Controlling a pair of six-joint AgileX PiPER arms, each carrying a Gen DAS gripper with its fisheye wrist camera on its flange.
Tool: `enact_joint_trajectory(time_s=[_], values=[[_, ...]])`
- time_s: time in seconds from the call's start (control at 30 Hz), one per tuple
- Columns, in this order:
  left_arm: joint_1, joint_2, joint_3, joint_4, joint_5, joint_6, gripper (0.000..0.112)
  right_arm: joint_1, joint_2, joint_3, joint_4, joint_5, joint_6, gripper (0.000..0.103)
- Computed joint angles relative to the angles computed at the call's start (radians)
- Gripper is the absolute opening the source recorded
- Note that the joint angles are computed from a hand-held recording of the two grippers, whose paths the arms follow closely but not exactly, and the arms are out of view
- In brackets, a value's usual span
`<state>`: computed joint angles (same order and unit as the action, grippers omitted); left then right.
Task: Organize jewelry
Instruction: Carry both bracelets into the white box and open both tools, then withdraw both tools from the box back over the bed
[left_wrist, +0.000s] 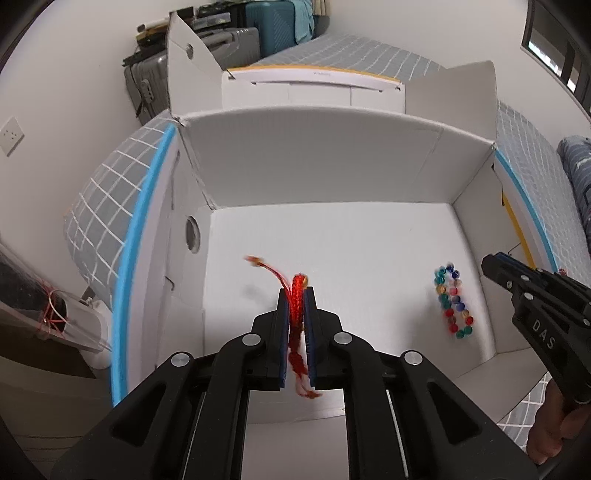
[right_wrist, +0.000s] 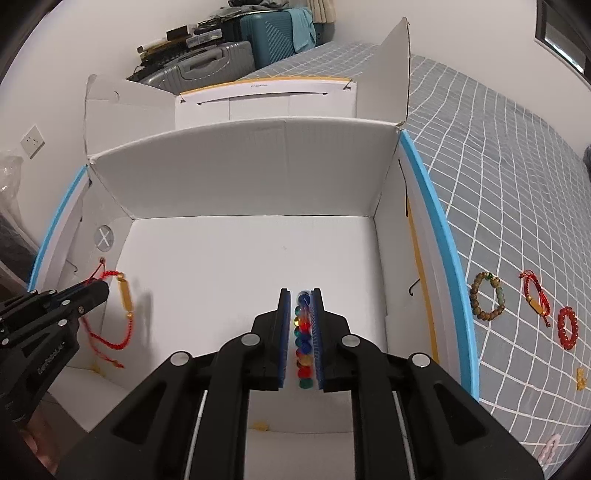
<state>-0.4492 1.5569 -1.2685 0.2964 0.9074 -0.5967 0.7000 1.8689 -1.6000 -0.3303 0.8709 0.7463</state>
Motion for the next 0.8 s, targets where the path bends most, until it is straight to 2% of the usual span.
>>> enact_joint_trajectory(time_s=[0.07,0.13,0.2,0.27,0.33,0.37,0.5,0.67,0.8], values=[[-0.010,-0.022,0.004,0.011,0.006,-0.017,0.025,0.009,-0.031,0.016,-0.026,0.002,0.019,0.039],[-0.032,-0.054,0.016,0.048,0.005,-0.055,0.054,0.018,-0.073,0.044,-0.059,-0.001,0.039,0.054],[-0.072,-0.085,0.028,0.114,0.013,-0.119,0.068,0.028,-0.130,0.085,-0.111,0.005,0.069,0.066],[-0.134,-0.121,0.037,0.177,0.026,-0.171,0.073,0.038,-0.222,0.156,-0.184,0.022,0.105,0.084],[-0.181,-0.145,0.041,0.192,0.024,-0.196,0.083,0.040,-0.317,0.234,-0.235,0.033,0.137,0.090],[-0.217,-0.157,0.042,0.211,0.024,-0.222,0.084,0.034,-0.365,0.274,-0.248,0.034,0.148,0.093],[-0.355,-0.170,0.031,0.274,0.026,-0.317,0.096,0.021,-0.556,0.436,-0.310,0.069,0.211,0.095],[-0.529,-0.100,-0.035,0.325,0.033,-0.402,0.098,-0.018,-0.770,0.619,-0.357,0.141,0.244,0.096],[-0.617,-0.011,-0.091,0.326,0.008,-0.417,0.097,-0.144,-0.932,0.760,-0.307,0.134,0.171,0.096]])
